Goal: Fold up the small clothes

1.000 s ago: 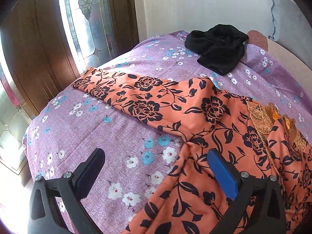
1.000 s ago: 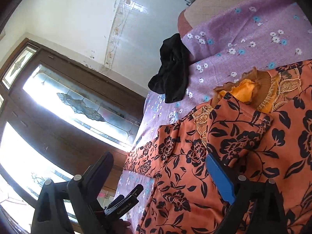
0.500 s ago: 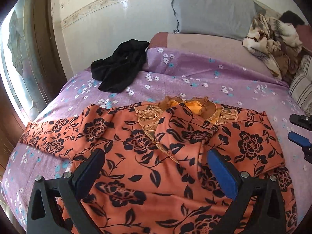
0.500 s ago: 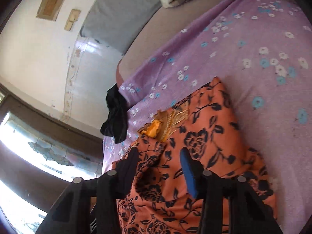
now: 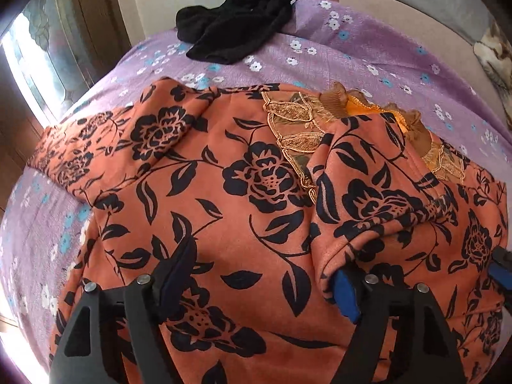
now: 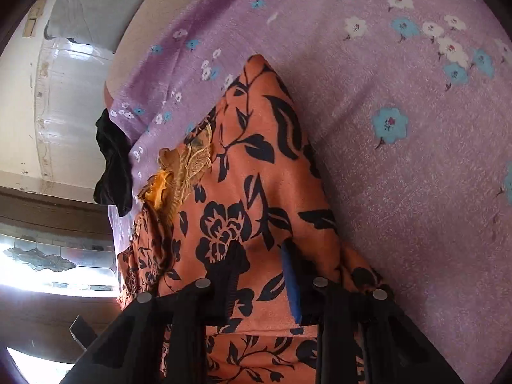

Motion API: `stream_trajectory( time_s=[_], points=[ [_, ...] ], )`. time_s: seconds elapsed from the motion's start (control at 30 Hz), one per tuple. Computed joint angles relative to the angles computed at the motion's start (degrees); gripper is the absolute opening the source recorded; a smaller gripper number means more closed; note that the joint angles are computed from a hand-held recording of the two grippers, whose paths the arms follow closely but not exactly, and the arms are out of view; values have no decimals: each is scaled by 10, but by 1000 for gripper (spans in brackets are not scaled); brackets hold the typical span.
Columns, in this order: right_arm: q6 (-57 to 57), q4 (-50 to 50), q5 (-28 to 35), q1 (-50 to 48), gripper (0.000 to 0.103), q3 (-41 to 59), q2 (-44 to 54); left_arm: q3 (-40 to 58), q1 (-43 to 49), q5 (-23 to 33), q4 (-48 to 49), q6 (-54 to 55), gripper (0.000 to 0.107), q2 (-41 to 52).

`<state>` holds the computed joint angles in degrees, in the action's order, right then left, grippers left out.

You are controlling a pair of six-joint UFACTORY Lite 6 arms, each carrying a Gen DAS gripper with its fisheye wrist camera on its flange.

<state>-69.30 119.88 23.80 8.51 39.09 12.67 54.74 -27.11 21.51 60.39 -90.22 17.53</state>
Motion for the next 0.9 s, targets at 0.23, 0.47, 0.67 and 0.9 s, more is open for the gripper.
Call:
stream_trajectory(
  time_s=[0.23,0.47,0.67,0.9],
  points=[
    [-51,35,-13,15,29,-5,-1,-20,92,-77,-251,251,80,-37],
    [-73,46,-35,27,29,-6,-11,-72,199,-79,-469,461,80,-116],
    [-89,59,-59,41,29,3,-10,-64,374,-55,-493,507,80,-153],
    [-148,117,-92,65,30,12,-8,16,591,-50,-695,744,80,-68]
  ],
)
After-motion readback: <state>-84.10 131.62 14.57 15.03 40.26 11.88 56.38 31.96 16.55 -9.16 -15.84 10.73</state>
